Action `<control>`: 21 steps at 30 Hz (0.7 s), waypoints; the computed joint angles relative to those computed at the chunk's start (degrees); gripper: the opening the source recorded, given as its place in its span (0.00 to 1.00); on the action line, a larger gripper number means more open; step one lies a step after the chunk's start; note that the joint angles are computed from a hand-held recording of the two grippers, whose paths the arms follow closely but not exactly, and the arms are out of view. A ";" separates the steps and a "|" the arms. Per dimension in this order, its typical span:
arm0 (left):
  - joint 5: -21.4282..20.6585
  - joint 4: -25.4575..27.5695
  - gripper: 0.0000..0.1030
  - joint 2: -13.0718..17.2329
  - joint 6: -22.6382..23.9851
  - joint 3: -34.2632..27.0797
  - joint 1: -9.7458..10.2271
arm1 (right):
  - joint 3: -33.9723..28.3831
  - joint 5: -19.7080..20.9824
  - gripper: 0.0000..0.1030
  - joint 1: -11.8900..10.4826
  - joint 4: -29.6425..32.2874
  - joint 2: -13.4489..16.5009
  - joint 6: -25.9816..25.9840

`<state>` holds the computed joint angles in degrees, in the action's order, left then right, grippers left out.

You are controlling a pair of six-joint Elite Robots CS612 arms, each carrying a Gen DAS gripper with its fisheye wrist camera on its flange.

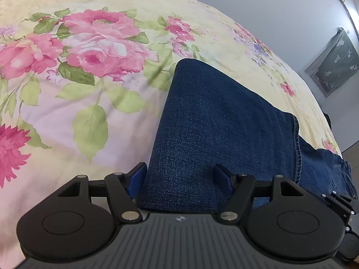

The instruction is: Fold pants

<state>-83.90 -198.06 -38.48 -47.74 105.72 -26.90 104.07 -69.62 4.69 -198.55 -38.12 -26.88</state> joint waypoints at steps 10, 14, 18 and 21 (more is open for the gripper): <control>0.21 1.17 0.78 -0.03 -0.28 -0.31 -0.10 | 2.00 4.02 0.29 -2.62 -1.92 -0.39 7.95; 2.05 2.69 0.77 -0.76 0.22 -0.20 -0.70 | 1.40 2.47 0.31 -2.50 1.27 0.05 8.10; 6.65 -2.90 0.72 -1.29 -0.28 1.59 -1.84 | 3.17 7.20 0.33 -4.86 -2.39 -1.05 15.08; 8.39 -6.91 0.71 -1.31 -0.25 1.98 -2.61 | 5.50 8.53 0.41 -8.28 -8.24 -2.21 23.64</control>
